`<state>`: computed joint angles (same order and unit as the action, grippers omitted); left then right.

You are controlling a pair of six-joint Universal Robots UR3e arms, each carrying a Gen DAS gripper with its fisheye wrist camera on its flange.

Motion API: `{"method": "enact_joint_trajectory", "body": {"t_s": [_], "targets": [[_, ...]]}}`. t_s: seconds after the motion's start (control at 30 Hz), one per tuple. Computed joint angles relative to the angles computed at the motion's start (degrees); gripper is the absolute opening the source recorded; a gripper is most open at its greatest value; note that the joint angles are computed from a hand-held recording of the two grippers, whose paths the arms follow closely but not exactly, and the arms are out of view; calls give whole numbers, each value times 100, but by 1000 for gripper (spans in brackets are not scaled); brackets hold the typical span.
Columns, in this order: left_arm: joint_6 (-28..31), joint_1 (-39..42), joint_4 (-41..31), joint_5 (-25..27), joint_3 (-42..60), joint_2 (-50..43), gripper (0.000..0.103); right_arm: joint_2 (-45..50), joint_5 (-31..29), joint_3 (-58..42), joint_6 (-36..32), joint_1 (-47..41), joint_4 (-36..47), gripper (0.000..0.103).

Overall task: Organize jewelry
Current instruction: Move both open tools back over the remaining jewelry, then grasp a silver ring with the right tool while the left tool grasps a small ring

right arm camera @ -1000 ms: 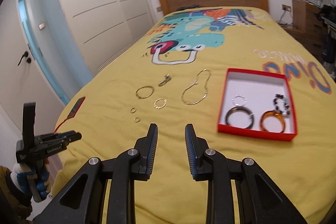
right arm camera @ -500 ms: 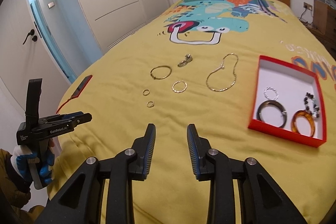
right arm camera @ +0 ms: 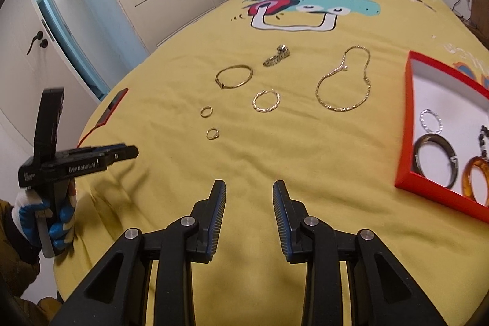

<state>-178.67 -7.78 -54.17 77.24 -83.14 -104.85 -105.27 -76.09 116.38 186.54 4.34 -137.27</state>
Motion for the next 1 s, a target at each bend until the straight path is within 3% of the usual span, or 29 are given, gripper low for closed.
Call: {"method": "enact_joint_trajectory", "body": {"t_s": [0.4,0.73,0.8,0.83,1.0], "targets": [[310,-360,-799,-298,2501,-1877,39,777,158,-115,-110,-136,-397,32],[401,-678,-1725,-144,4759,-3369,38,1111,361,-100,-187,-245,-574,32],[404,-717,-1837,-58,5071,-3589,29,1184,388,-139,-212,-238,-584,32],[416,-719,-1861,-31,5160,-3661,18,1261,407,-184,-224,-218,-606,32],[513,-684,-1624,-69,4982,-3645,18,1685,455,-498,-253,-46,-691,32]]}}
